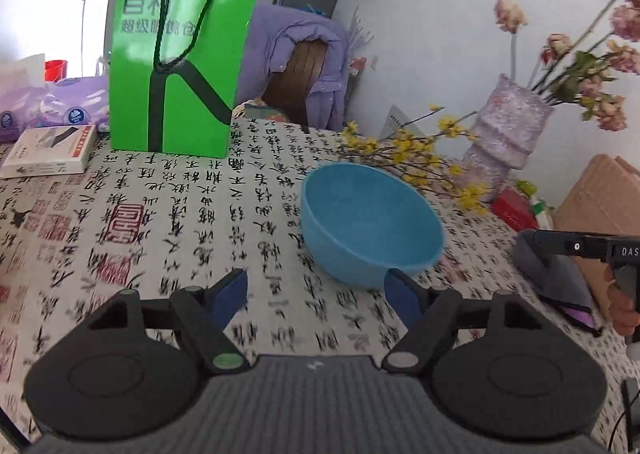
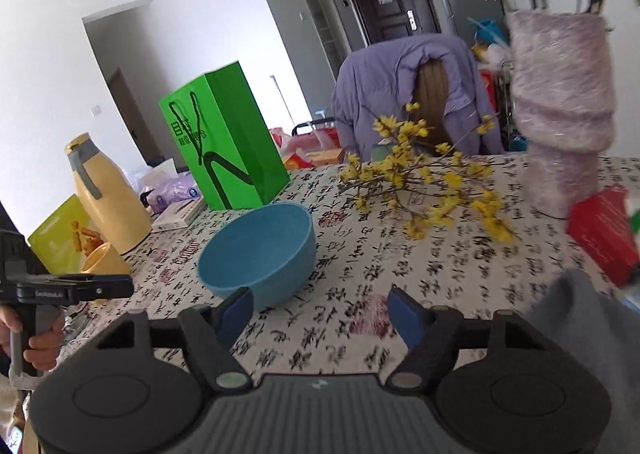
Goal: Organize plates and bowls
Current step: 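Move both grippers to the last light-blue bowl by the vase and close on its rim, then lift the blue bowl with both grippers and carry it over the nested bowls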
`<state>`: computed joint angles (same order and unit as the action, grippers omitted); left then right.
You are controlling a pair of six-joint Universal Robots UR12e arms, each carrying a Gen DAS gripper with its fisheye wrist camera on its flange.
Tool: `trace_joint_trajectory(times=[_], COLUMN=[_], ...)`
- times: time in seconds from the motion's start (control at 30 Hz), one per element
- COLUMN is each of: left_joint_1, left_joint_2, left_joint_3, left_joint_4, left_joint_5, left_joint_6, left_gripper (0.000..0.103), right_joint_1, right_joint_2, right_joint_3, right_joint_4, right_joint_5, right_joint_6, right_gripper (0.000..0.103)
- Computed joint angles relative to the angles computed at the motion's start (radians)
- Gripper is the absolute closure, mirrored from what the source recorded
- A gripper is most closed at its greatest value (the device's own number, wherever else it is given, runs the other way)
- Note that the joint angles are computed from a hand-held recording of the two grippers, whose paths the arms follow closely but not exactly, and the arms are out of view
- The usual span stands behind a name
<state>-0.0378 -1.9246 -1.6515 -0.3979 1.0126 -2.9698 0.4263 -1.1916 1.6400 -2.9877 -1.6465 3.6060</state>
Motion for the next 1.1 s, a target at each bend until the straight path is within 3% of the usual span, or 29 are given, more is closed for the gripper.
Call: trace_joint_trajectory(times=[0.27, 0.37, 0.43, 0.6, 0.77, 1.1], left_joint_1=[-0.049, -0.067, -0.071, -0.077, -0.078, -0.047], left_joint_2=[-0.124, -0.146, -0.158, -0.159, -0.121, 0.033], left_joint_3=[0.154, 0.19, 0.21, 0.215, 0.183, 0.059], left_joint_4=[-0.068, -0.109, -0.135, -0.145, -0.157, -0.114], left_joint_5=[0.048, 0.094, 0.088, 0.101, 0.11, 0.081], left_joint_6=[-0.061, -0.052, -0.051, -0.072, -0.05, -0.039], left_gripper=[0.043, 0.063, 0.082, 0.086, 0.091, 0.092], right_joint_1=[-0.016, -0.013, -0.011, -0.007, 0.015, 0.079], right_joint_2=[0.152, 0.189, 0.204, 0.218, 0.199, 0.119], right_joint_3=[-0.202, -0.254, -0.278, -0.317, -0.322, -0.298], right_joint_4=[0.127, 0.166, 0.191, 0.257, 0.305, 0.324], right_joint_5=[0.065, 0.057, 0.056, 0.036, -0.038, -0.116], right_joint_6=[-0.006, 0.008, 0.016, 0.061, 0.06, 0.042], right_gripper=[0.053, 0.063, 0.084, 0.089, 0.095, 0.095])
